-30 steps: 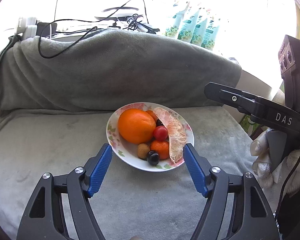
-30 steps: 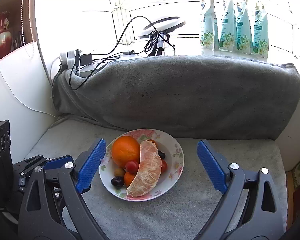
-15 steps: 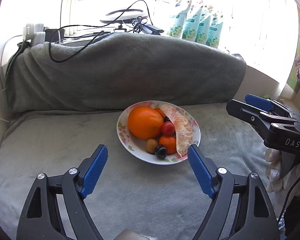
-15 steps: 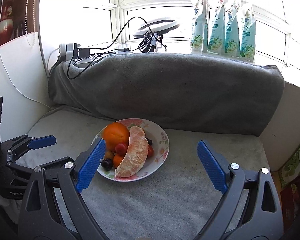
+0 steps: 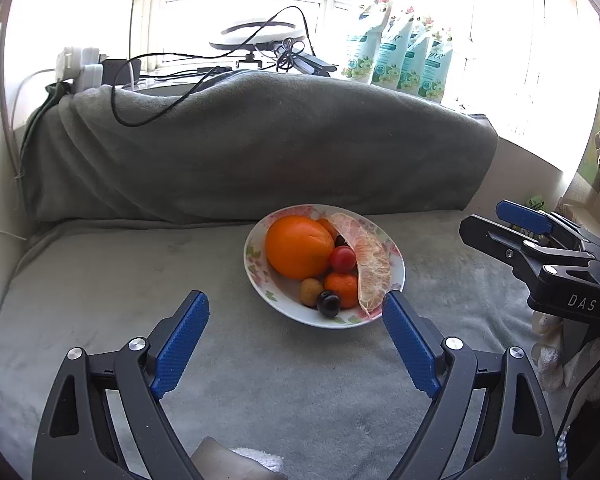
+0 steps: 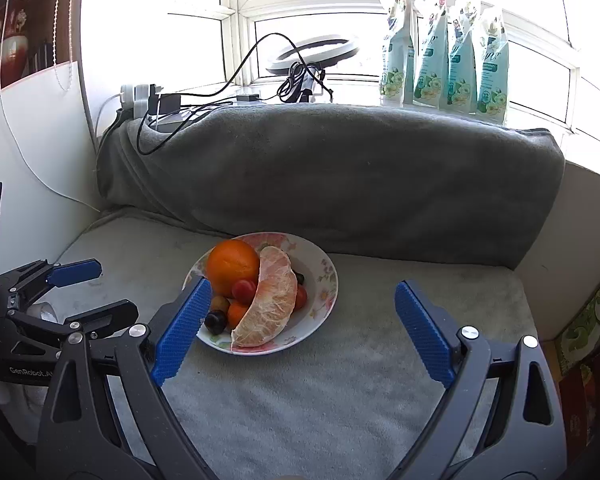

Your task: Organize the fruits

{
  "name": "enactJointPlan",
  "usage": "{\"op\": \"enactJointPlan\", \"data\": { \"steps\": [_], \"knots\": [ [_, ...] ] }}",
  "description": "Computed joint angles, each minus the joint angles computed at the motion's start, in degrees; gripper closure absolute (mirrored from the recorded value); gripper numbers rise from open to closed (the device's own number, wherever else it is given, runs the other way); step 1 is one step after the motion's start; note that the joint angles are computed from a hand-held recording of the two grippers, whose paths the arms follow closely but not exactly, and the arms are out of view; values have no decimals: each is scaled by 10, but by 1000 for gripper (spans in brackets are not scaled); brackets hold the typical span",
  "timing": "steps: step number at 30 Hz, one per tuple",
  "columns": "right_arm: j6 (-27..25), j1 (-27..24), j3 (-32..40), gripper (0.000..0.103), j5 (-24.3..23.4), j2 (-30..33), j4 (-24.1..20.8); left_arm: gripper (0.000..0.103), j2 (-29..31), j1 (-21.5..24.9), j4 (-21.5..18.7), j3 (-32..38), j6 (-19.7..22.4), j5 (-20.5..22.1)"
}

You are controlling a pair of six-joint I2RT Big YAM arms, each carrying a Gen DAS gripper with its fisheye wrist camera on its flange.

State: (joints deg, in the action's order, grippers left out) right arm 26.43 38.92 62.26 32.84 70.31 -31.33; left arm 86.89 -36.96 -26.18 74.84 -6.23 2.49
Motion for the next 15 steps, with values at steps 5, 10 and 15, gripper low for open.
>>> {"op": "enactJointPlan", "data": {
  "steps": [5,10,15],
  "knots": [
    [4,3,1,8,0,2,-2,13,2,-1,-5,2,0,-6],
    [9,1,1,8,-9,7,0,13,2,1,-5,1,2,-3],
    [8,-1,1,8,-9,8,0,13,0,1,-2,0,1,-9]
  ]
}}
